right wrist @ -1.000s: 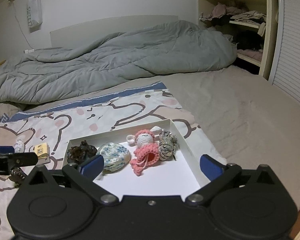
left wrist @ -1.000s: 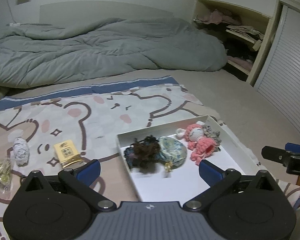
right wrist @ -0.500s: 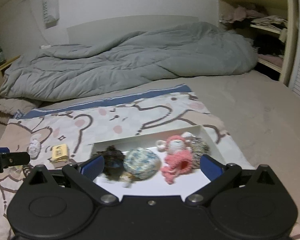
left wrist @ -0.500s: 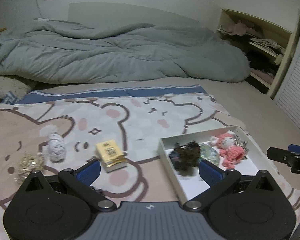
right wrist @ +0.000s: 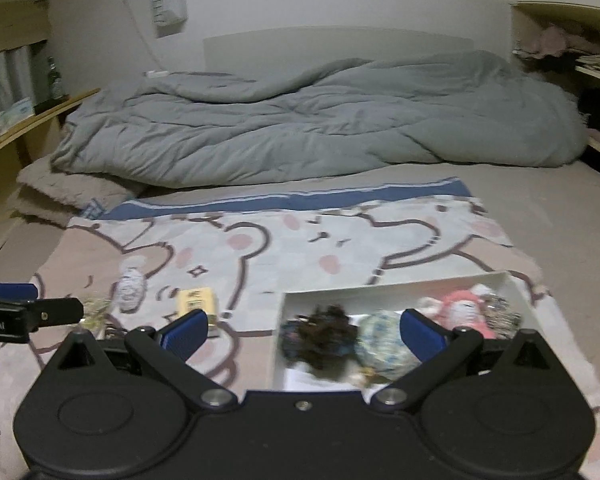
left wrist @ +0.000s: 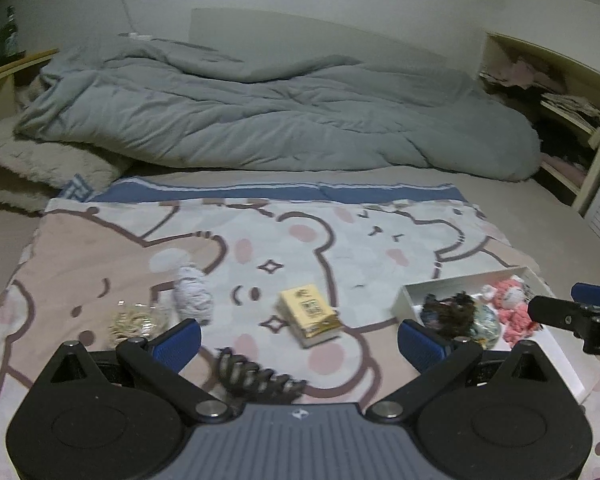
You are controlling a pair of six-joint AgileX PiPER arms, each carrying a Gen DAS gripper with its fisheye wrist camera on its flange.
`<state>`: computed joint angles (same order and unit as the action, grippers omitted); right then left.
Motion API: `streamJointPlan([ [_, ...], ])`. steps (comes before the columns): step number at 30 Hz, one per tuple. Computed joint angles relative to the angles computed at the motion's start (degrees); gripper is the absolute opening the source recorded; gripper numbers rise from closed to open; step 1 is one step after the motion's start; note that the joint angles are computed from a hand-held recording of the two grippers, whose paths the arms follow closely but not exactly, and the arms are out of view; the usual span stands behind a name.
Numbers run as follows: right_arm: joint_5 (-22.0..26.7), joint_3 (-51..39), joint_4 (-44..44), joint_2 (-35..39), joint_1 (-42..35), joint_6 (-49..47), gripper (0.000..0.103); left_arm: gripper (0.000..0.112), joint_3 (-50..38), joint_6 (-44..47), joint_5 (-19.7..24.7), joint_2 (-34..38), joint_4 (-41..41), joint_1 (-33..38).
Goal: Organize objects
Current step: 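Move both tools back from the lid toward the remaining items, then grasp the bag of beaded cord with left tool while right tool grasps the black claw clip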
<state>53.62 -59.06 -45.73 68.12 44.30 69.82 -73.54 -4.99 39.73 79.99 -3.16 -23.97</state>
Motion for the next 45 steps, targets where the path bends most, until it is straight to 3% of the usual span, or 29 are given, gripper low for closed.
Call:
streamJointPlan([
  [10,-4.9,-8.7,3.2,10.2,0.4,-5.3,0.103,0.103,-0.8,8.7,0.9,0.2,-6.8,11.5],
  [20,-9.6,-15.9,6.3,20.5,1.3,-14.3,0.102,0.103,-2.7,9.1,0.5,4.4,-5.4,18.8],
  [27,-15.1,-18.8,10.8,26.7,2.5,-24.5,0.076,0.103,-3.4,5.5,-2.2,8.6,-0.5,19.4],
  [31,-21.3,-18.6,18.0,28.5,2.7,-34.4,0.061,0.103,-3.7,8.7,-3.4,10.9,-1.8,19.6],
  [35,-25.7,-19.5,29.7,31.4,2.7,-49.2,0.058,0.103,-4.5,11.0,-4.2,13.6,-4.7,20.4],
  [39,-27.0,-20.9,41.8,34.6,1.8,-62.7,0.057,0.103,-5.4,16.6,-3.7,15.8,-10.6,21.7],
  [42,-27.1,-21.5,46.5,36.6,0.6,-67.2,0.057,0.103,-5.8,18.6,-4.2,17.3,-11.3,21.6],
  [45,-28.1,-20.7,44.4,37.5,-0.7,-65.7,0.053,0.103,-5.2,20.9,-5.7,18.5,-12.6,21.7],
])
